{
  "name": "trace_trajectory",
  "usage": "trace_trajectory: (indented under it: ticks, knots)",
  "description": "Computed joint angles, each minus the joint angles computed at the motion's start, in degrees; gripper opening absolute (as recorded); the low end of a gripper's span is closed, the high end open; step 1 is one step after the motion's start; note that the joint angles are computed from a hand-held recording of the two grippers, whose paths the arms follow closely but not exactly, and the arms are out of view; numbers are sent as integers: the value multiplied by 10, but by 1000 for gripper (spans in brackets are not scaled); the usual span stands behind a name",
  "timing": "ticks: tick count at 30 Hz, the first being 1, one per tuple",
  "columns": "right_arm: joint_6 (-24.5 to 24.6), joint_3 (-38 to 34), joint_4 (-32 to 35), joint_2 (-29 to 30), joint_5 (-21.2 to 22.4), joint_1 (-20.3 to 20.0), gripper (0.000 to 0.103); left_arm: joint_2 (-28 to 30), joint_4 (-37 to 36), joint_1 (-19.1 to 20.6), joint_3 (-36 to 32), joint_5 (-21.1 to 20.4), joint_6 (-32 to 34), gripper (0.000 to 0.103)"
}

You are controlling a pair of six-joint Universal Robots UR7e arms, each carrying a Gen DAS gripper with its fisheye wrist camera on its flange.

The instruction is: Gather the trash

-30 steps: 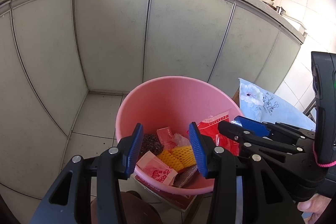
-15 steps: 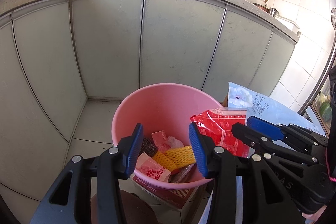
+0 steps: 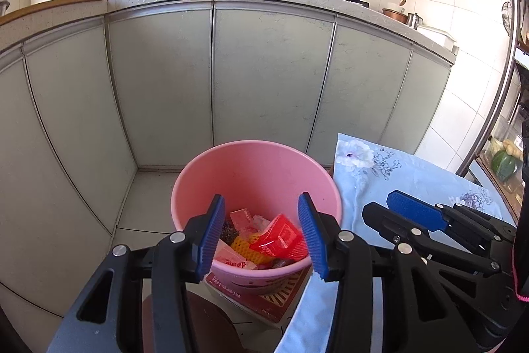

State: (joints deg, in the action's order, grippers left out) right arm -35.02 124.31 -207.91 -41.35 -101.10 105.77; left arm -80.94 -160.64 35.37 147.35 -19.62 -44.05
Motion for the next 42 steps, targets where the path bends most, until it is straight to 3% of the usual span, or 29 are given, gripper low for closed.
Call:
trace_trajectory:
  ticks: [2, 17, 32, 42]
  knots:
    - [-3, 14, -16, -5, 5, -4, 44, -10, 33, -11, 2, 2, -27, 50]
    - [-33, 86, -120, -22, 13, -20, 45, -51, 237, -80, 9, 10, -194, 55]
    - [-46, 106, -179, -11, 10, -29, 45, -37, 238, -92, 14, 3, -198, 54]
    - [-46, 105, -169, -7, 3, -30, 45, -29, 214, -86, 16, -3, -183, 54]
